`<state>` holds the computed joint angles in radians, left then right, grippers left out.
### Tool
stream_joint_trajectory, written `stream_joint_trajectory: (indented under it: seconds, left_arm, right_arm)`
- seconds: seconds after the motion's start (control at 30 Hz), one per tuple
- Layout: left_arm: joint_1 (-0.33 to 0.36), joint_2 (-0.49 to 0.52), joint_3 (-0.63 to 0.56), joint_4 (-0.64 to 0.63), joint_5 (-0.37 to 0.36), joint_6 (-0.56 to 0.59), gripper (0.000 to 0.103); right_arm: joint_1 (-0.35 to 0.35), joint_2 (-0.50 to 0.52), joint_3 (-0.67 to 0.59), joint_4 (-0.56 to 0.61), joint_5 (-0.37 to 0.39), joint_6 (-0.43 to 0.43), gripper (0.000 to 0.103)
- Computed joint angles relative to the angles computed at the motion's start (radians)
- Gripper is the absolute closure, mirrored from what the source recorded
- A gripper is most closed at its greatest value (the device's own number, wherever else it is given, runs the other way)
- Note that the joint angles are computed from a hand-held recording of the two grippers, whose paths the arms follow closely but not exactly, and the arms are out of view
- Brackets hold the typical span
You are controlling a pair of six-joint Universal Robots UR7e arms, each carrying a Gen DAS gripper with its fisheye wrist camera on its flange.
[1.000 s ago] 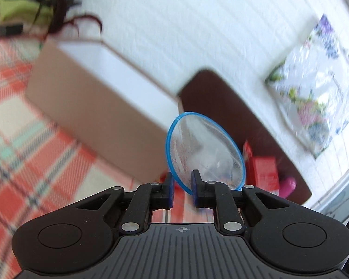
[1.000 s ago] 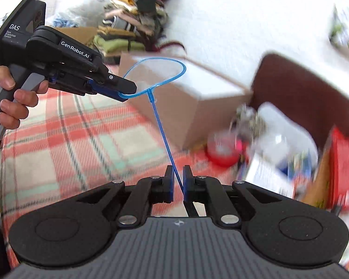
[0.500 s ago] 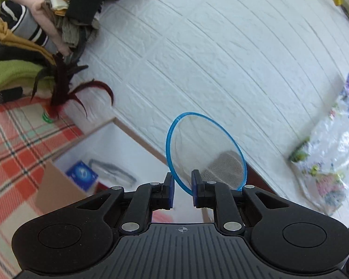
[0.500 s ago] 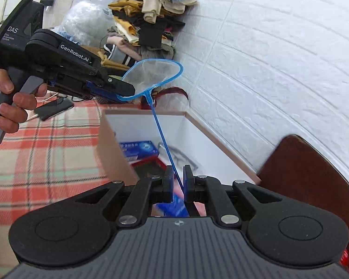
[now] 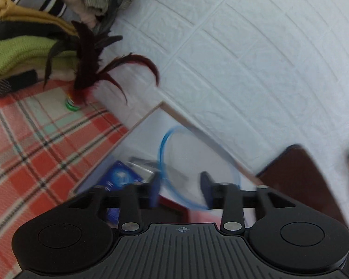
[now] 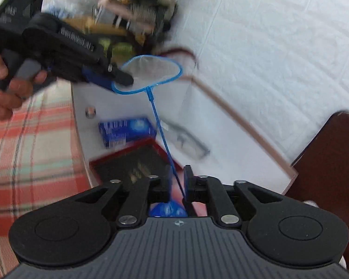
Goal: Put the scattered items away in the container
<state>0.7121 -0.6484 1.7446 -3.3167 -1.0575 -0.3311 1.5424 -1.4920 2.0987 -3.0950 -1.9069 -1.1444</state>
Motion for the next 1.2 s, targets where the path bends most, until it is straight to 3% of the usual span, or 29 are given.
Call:
stream_joint_trajectory:
  seconds: [0.07,0.13,0.3,0.47,0.6,0.73,0.9,1.0,1.2]
  left_arm:
    - [-0.024,0.007,0.009,-0.034,0.056,0.066,0.0]
    - [-0.037,0.004,0.023,-0.067,0.071,0.091,0.0]
    - [-0.055,-0.017,0.055,-0.082,0.087,0.052,0.0]
    - [-0.08,-0.047,0.097,-0.035,0.118,-0.001,0.0]
    - [-0.13,-0.084,0.162,-0.018,0.181,-0.013,0.0]
    - [-0.195,-0.131,0.216,0.121,0.252,-0.085,0.0]
    - [-0.279,-0.173,0.286,0.278,0.306,-0.164,0.0]
    - [-0.319,-0.182,0.322,0.301,0.321,-0.189,0.0]
    - [-0.376,-0.192,0.352,0.366,0.342,-0.239,0.0]
  right_arm:
    - [-0.008,0.008,0.02,-0.084,-0.006,-0.028,0.04]
    - [-0.023,0.0,0.039,-0.15,0.025,-0.042,0.031]
    - [-0.045,-0.064,0.066,-0.099,0.086,0.0,0.023]
    - [-0.06,-0.105,0.084,-0.063,0.14,0.087,0.006]
    - [-0.064,-0.172,0.107,-0.011,0.179,0.189,0.001]
    - [-0.074,-0.261,0.145,0.072,0.214,0.329,0.0]
    - [-0.077,-0.369,0.238,0.105,0.193,0.448,0.0]
    - [-0.085,-0.44,0.295,0.127,0.2,0.444,0.0]
    - [-0.045,-0.498,0.373,0.069,0.118,0.389,0.0]
